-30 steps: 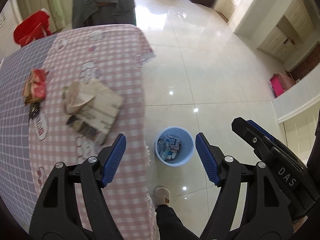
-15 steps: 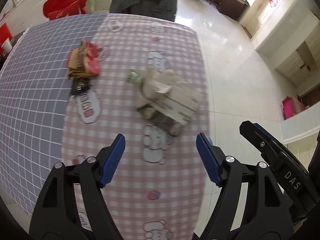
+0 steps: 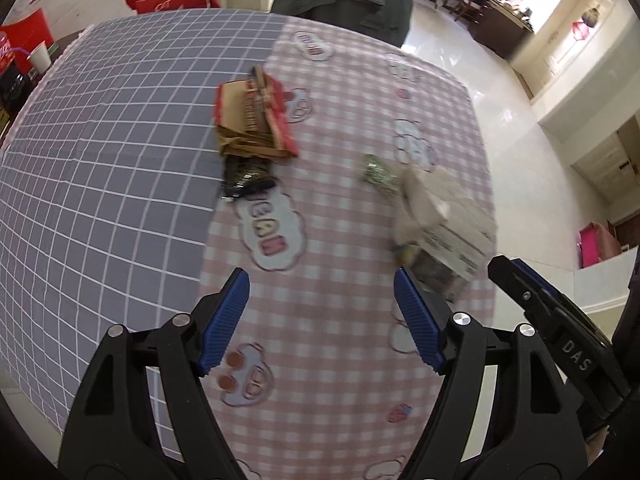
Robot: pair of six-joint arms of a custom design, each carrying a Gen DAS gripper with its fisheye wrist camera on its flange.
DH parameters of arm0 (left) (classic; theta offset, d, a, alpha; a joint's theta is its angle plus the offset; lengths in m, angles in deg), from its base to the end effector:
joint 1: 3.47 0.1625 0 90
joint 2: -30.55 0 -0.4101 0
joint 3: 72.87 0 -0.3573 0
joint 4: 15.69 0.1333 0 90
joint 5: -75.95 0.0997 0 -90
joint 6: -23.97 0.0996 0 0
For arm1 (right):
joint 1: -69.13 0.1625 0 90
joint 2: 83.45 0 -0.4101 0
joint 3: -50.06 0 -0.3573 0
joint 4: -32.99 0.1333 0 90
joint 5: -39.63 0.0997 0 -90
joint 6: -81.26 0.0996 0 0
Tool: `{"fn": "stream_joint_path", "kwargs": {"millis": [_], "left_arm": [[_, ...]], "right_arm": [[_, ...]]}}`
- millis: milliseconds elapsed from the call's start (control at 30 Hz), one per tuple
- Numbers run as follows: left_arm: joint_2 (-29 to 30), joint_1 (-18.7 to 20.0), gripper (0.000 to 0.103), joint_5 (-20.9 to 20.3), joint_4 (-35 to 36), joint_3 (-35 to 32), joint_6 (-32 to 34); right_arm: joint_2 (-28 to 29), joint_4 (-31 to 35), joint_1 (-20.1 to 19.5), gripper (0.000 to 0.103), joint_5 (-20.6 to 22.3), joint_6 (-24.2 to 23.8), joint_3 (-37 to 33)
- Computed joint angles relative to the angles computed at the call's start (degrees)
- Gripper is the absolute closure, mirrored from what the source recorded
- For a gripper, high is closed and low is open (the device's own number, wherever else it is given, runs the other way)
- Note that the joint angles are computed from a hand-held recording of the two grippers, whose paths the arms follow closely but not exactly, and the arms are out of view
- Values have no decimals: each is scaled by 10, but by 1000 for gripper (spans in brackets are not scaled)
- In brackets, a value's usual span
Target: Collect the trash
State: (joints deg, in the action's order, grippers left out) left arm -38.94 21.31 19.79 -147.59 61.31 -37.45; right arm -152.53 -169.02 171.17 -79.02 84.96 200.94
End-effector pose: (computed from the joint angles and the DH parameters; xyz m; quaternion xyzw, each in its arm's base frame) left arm -0.2444 -0.3207 0.1087 0.0886 0.9354 -0.1701 0.2970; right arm 0.1520 -0.3025 0.1666 0.0037 -0.9376 0.2828 0.2021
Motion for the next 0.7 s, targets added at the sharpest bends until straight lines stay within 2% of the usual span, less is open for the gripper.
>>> {"fn": "stream_joint_path", "kwargs": {"millis": [200, 400, 700], "left_arm": [[-20, 47, 28, 21, -3, 5, 9], [-20, 94, 27, 35, -33, 2, 27], [21, 145, 25, 55, -154, -6, 92]], "right_arm": [[76, 3, -13, 58, 8, -12, -49], [133, -7, -21, 57, -9, -21, -86], [182, -69, -23, 53, -37, -56, -113]]}}
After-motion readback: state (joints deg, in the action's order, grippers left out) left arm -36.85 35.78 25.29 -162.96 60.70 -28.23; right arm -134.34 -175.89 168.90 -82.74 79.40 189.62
